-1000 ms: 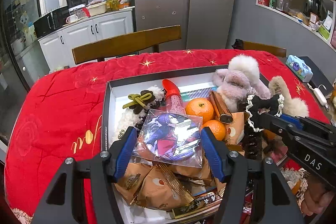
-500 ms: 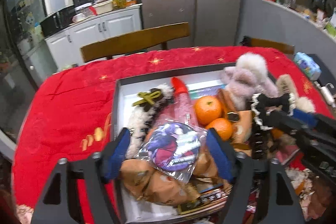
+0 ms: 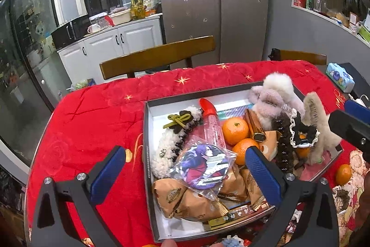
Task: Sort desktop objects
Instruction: 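Open left tool to drop the badge bag while right tool releases the scrunchie into the box, then withdraw both open tools from the box toward the loose mandarin oranges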
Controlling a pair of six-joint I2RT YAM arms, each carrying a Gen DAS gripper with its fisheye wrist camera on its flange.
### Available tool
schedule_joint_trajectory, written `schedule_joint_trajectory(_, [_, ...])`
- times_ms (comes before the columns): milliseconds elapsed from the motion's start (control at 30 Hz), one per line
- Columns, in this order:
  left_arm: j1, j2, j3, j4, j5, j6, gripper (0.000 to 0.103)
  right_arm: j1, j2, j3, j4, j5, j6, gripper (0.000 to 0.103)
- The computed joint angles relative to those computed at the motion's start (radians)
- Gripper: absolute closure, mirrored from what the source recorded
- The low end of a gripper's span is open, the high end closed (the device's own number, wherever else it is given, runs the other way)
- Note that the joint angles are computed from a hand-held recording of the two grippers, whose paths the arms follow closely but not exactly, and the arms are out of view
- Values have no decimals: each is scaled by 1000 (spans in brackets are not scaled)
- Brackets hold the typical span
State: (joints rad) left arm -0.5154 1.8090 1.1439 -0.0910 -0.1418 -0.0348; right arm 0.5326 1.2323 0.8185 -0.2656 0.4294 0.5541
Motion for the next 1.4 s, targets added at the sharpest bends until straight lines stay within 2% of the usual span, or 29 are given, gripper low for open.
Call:
schedule_joint_trajectory(300, [-7, -76, -46, 16, 13, 8, 0, -14, 13, -3, -6, -34, 18, 0])
schedule_joint_trajectory(567, [-10, -244, -115, 27, 3, 25, 0, 25, -61, 22, -64, 13, 43, 0])
schedule_joint_trajectory(733, [38, -391, -152, -30, 36, 29, 0, 102, -109, 61, -141, 110, 52, 0])
schedule_joint_trajectory(933, [166, -568, -210, -110, 140, 37, 0, 182, -173, 98, -235, 223, 66, 0])
schedule_joint_trajectory(1233, [323, -668, -238, -206, 254, 73, 0, 278, -216, 157, -353, 362, 129, 0])
schedule_joint_trajectory(1300, [356, -701, -250, -225, 307, 97, 0, 311, -206, 177, -409, 402, 161, 0])
schedule_joint_trajectory(1400, [360, -740, -274, -225, 309, 125, 0, 371, -200, 198, -496, 468, 227, 0])
